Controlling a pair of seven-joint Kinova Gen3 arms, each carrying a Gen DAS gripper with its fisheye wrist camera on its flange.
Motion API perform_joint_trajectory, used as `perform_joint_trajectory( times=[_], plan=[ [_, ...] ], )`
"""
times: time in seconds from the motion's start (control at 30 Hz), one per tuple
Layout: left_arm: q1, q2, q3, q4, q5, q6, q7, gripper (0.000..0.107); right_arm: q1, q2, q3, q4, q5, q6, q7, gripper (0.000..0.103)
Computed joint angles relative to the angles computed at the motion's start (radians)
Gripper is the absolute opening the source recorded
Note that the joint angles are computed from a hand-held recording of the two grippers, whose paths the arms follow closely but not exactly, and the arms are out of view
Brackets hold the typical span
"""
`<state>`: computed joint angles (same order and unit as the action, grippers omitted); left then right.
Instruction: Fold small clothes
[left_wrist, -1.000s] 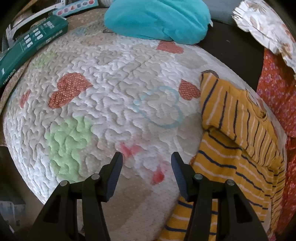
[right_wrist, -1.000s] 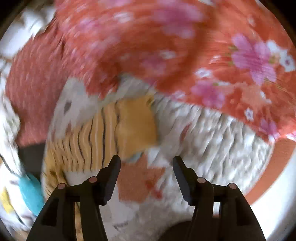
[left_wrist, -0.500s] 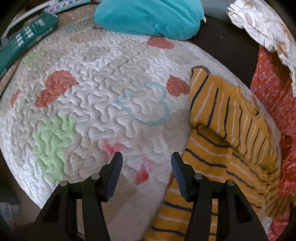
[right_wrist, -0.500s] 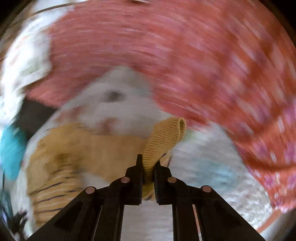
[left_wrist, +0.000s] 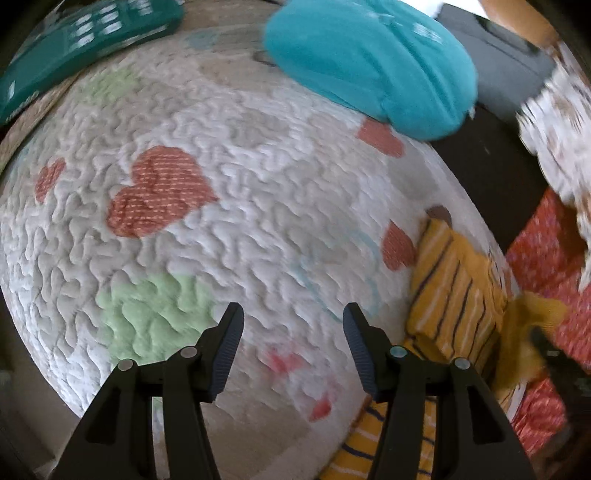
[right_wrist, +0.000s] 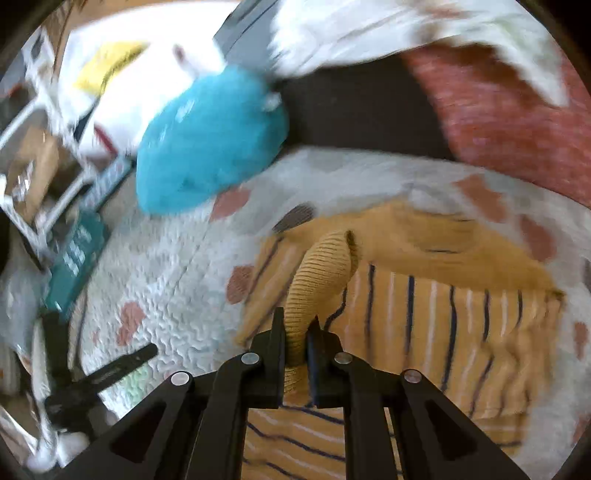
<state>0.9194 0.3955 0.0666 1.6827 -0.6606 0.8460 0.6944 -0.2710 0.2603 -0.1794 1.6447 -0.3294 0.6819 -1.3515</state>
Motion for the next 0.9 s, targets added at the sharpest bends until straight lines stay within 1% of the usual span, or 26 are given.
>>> perform_joint_trajectory(
  times=[0.03,0.07,0.1,0.17,0.2,0.23,0.27,0.3,0.33,0.37,0.4,0.47,0.57,0.63,0.67,0.7,0.73,0.8,0.83,0.87,0.9],
  plan=[
    [-0.006,-0.005,-0.002,0.011,0.002,-0.016,0.005,0.056,-0.028,0.038,-0.008,-0.027,0.040,0.011,-0.028,0.010],
    [-0.014,-0.008,-0.001,0.018,0.005,-0.033,0.002,0.056,-0.070,0.085,0.003,-0.051,0.071,0.010,-0.062,0.010],
    [-0.024,-0.007,0.002,0.018,0.011,-0.047,-0.012,0.056,-0.093,0.122,0.012,-0.077,0.085,0.026,-0.082,0.014],
    [-0.031,-0.002,0.003,0.013,0.016,-0.064,-0.033,0.056,-0.118,0.193,0.022,-0.127,0.087,0.055,-0.113,0.016],
    [-0.031,0.000,0.001,0.009,0.017,-0.068,-0.041,0.056,-0.107,0.207,0.013,-0.130,0.070,0.055,-0.113,0.023],
    [-0.032,0.003,0.000,0.004,0.021,-0.070,-0.054,0.056,-0.078,0.225,-0.009,-0.135,0.036,0.063,-0.100,0.033],
    [-0.033,0.006,-0.001,-0.001,0.023,-0.073,-0.065,0.056,-0.032,0.239,-0.049,-0.141,-0.005,0.079,-0.087,0.038],
    [-0.032,0.008,-0.004,-0.003,0.024,-0.078,-0.071,0.056,0.015,0.244,-0.088,-0.135,-0.045,0.079,-0.071,0.046],
    [-0.032,0.011,-0.006,-0.007,0.029,-0.079,-0.080,0.057,0.047,0.233,-0.110,-0.112,-0.086,0.064,-0.045,0.050],
    [-0.031,0.011,-0.008,-0.006,0.032,-0.084,-0.085,0.057,0.066,0.216,-0.113,-0.089,-0.122,0.045,-0.020,0.051],
    [-0.032,0.014,-0.010,-0.006,0.037,-0.094,-0.090,0.057,0.069,0.196,-0.098,-0.073,-0.142,0.036,-0.004,0.051],
    [-0.037,0.021,-0.011,-0.008,0.049,-0.118,-0.107,0.057,0.082,0.160,-0.074,-0.045,-0.147,0.020,0.007,0.051],
    [-0.043,0.040,-0.011,-0.027,0.080,-0.134,-0.151,0.057,0.093,0.135,-0.025,-0.020,-0.083,0.012,-0.039,0.051],
    [-0.040,0.055,-0.014,-0.046,0.100,-0.135,-0.181,0.057,0.062,0.136,0.061,-0.015,-0.001,0.015,-0.110,0.051],
    [-0.038,0.064,-0.016,-0.059,0.107,-0.134,-0.198,0.057,0.057,0.143,0.106,-0.002,0.032,0.000,-0.131,0.051],
    [-0.035,0.073,-0.016,-0.074,0.114,-0.130,-0.219,0.057,0.068,0.153,0.133,-0.004,0.049,0.002,-0.142,0.051],
    [-0.033,0.079,-0.019,-0.085,0.123,-0.125,-0.236,0.057,0.098,0.166,0.150,0.010,0.049,-0.010,-0.168,0.048],
    [-0.034,0.096,-0.017,-0.111,0.143,-0.115,-0.281,0.057,0.190,0.165,0.133,0.021,0.002,-0.020,-0.186,0.042],
    [-0.040,0.104,-0.015,-0.120,0.157,-0.120,-0.305,0.057,0.236,0.160,0.120,0.032,-0.039,-0.026,-0.179,0.042],
    [-0.047,0.116,-0.008,-0.136,0.176,-0.120,-0.337,0.057,0.279,0.146,0.104,0.049,-0.063,-0.035,-0.182,0.043],
    [-0.048,0.127,-0.007,-0.151,0.191,-0.112,-0.363,0.057,0.304,0.131,0.094,0.068,-0.071,-0.051,-0.176,0.044]
  ],
)
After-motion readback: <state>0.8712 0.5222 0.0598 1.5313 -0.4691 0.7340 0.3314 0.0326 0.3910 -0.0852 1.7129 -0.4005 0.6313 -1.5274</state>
